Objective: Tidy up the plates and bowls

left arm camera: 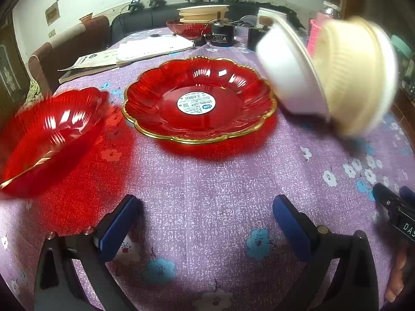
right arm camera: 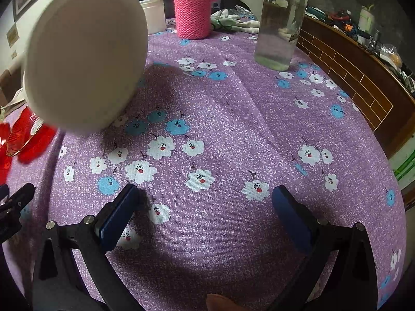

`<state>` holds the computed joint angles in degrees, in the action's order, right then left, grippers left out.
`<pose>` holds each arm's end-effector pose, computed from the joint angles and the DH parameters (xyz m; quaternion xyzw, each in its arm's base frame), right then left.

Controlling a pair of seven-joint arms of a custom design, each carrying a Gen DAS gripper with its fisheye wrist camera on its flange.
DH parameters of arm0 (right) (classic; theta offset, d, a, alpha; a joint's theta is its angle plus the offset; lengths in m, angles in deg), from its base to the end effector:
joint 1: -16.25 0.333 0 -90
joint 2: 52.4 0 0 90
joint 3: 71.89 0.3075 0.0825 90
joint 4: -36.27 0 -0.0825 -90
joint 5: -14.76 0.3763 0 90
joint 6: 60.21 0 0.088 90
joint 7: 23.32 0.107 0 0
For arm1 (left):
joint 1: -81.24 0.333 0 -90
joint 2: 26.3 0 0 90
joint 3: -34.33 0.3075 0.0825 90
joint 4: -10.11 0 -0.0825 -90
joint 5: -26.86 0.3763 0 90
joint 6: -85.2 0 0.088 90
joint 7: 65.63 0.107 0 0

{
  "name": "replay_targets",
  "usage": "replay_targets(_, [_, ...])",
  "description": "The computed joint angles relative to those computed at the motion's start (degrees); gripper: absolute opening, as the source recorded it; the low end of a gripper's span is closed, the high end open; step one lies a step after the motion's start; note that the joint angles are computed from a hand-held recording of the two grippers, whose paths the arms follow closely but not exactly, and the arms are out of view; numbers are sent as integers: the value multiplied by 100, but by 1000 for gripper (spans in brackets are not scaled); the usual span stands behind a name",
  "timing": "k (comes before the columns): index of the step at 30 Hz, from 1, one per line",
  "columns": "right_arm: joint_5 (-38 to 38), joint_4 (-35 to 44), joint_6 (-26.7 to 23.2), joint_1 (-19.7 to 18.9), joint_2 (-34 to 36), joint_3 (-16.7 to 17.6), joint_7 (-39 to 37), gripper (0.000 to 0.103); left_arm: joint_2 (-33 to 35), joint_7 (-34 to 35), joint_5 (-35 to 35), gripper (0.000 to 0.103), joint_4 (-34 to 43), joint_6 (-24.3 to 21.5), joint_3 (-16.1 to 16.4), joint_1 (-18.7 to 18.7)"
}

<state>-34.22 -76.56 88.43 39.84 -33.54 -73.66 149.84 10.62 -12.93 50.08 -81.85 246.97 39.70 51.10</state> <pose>0.5737 0.2466 0.3269 -0.5321 0.7914 -0.2503 0.1669 0.6443 -0.3327 0.3125 -0.6147 0.7263 -0.2333 0.2007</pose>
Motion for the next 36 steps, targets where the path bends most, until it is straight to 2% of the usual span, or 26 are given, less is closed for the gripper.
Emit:
replay_targets(10, [-3, -14, 7, -3, -9, -6, -8, 103, -292, 18, 28, 102, -507, 250, 55, 41])
replay_targets(36, [12, -22, 42, -5, -9, -1, -37, 103, -279, 2, 23, 102, -484, 232, 79, 14])
